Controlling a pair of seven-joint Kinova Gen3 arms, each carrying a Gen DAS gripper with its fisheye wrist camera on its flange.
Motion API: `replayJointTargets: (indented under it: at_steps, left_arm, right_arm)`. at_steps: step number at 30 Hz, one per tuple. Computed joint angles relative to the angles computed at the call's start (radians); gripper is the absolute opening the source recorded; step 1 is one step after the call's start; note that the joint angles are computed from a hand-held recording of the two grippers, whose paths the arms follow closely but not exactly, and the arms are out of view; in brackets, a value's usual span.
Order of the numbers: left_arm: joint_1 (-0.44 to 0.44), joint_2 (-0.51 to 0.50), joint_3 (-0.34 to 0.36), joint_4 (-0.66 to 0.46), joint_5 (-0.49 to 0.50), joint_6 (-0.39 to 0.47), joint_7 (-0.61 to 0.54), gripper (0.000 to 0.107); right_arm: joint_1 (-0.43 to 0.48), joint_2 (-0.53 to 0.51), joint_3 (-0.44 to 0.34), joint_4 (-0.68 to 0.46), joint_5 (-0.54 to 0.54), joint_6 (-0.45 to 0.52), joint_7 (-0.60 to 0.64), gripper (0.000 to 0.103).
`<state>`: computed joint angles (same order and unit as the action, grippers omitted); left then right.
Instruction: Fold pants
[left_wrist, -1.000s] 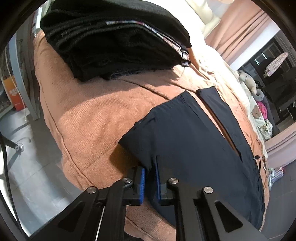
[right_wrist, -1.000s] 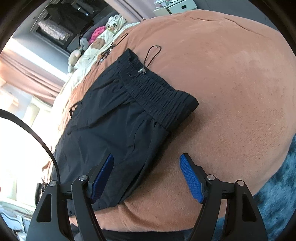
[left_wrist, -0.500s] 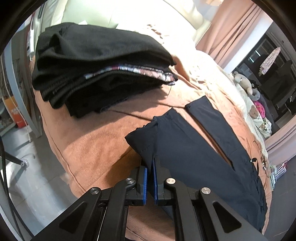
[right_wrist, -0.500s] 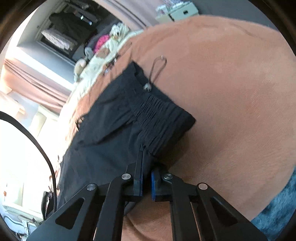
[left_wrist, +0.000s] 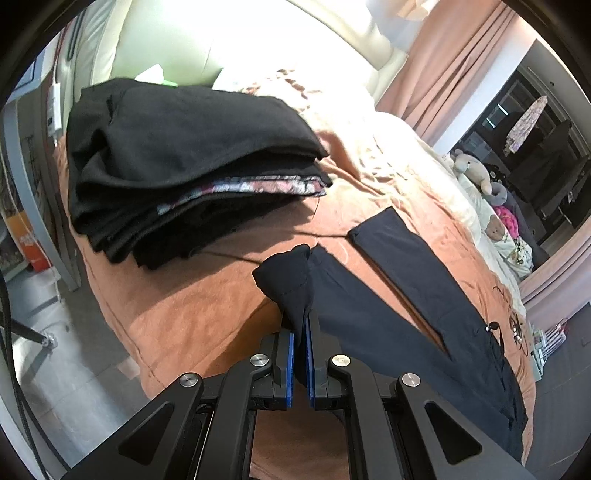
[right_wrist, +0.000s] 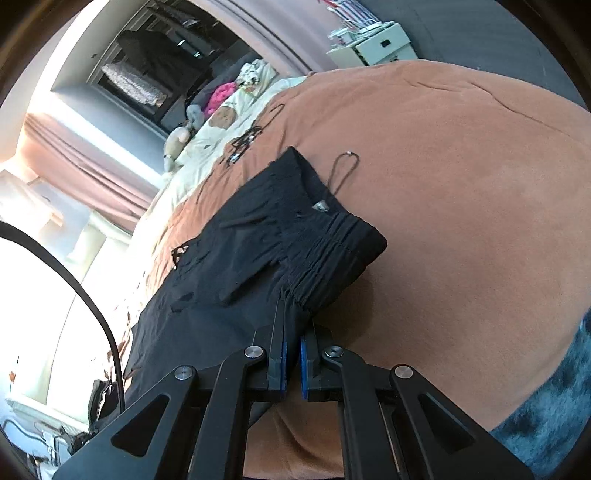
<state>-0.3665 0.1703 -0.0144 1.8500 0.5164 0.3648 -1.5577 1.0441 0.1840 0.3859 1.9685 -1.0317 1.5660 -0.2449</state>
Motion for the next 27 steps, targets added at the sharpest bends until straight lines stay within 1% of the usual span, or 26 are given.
replayJointTargets:
  at_steps: [3, 6, 9, 15, 17, 22, 27]
  left_arm:
    - [0.042, 0.007, -0.023, -0.044, -0.071, 0.010, 0.069, 0.005]
    - [0.068, 0.022, -0.029, -0.096, -0.125, 0.024, 0.126, 0.005]
    - [0.091, 0.043, -0.032, -0.151, -0.181, 0.034, 0.173, 0.005]
    - [0.092, 0.090, -0.010, -0.252, -0.218, 0.047, 0.203, 0.005]
    - [0.100, 0.109, -0.009, -0.289, -0.237, 0.060, 0.218, 0.005]
    - [0.145, 0.155, -0.025, -0.390, -0.316, 0.095, 0.270, 0.005]
    - [0.160, 0.215, -0.027, -0.491, -0.367, 0.137, 0.300, 0.005]
  right_arm:
    - [-0.004, 0.012, -0.010, -0.018, -0.031, 0.013, -0.006, 0.001]
    - [-0.012, 0.012, -0.020, -0.025, -0.067, 0.011, 0.007, 0.001]
    - [-0.025, 0.004, -0.026, -0.019, -0.092, -0.009, 0.029, 0.001]
    - [-0.067, -0.007, -0.038, -0.009, -0.130, -0.058, 0.040, 0.001]
    - [-0.070, -0.019, -0.032, 0.005, -0.128, -0.069, 0.053, 0.001]
    - [-0.117, -0.048, -0.039, 0.027, -0.158, -0.125, 0.050, 0.001]
    - [-0.150, -0.032, -0.046, 0.013, -0.193, -0.130, 0.031, 0.001]
